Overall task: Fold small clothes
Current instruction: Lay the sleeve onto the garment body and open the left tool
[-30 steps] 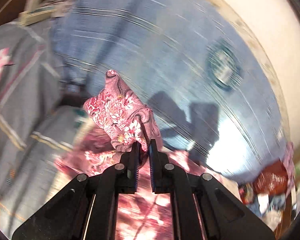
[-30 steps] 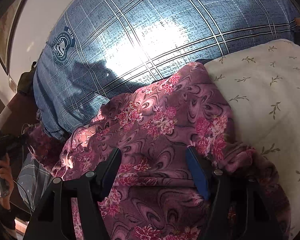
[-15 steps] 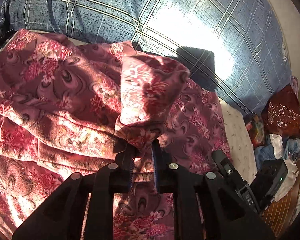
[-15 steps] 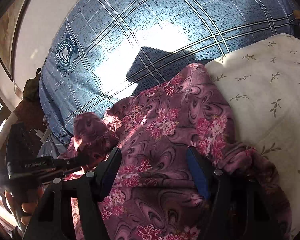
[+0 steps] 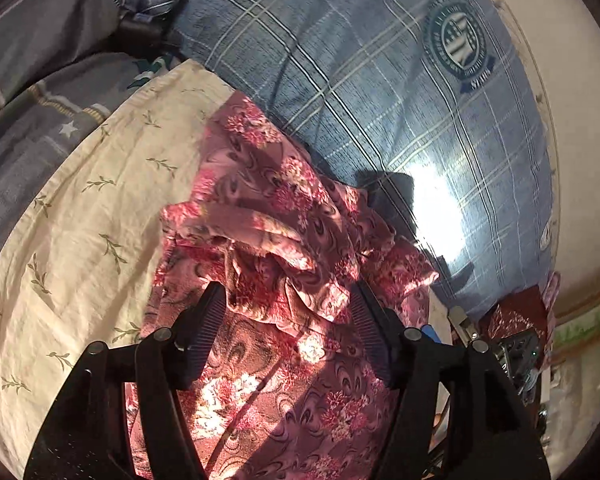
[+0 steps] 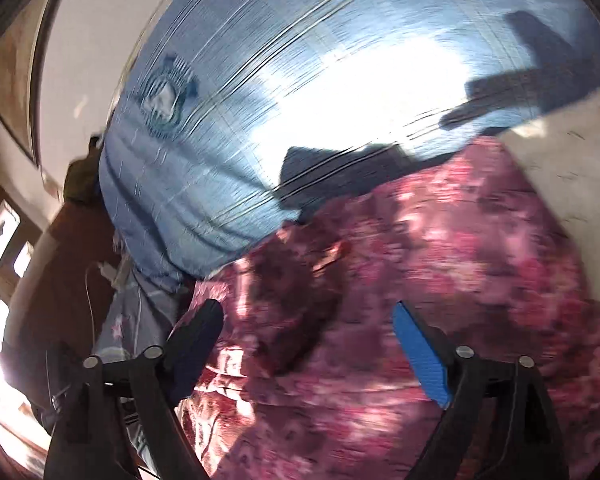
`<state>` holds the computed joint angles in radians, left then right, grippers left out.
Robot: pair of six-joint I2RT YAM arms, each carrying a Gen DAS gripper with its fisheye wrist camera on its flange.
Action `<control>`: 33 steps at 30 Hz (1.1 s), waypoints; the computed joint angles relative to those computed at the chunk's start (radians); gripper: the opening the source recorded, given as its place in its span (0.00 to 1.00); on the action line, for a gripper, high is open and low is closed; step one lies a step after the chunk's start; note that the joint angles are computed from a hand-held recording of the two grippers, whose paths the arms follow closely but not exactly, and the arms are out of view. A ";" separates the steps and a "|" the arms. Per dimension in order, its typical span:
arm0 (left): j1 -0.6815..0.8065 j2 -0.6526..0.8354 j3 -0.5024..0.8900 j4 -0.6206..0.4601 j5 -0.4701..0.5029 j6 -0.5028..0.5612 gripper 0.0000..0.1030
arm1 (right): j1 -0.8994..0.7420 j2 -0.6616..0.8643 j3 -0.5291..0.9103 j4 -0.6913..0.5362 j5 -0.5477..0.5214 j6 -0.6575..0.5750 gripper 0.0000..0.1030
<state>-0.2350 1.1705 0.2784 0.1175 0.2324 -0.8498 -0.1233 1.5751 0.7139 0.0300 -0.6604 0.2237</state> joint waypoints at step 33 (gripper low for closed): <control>-0.072 0.394 0.121 0.202 0.051 -0.142 0.58 | -0.337 0.257 0.162 -0.131 -0.055 0.067 0.66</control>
<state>-0.3069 1.5645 0.3990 0.3190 0.2834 -0.9922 -0.4598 1.8323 0.8763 -0.1014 -0.7153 0.2905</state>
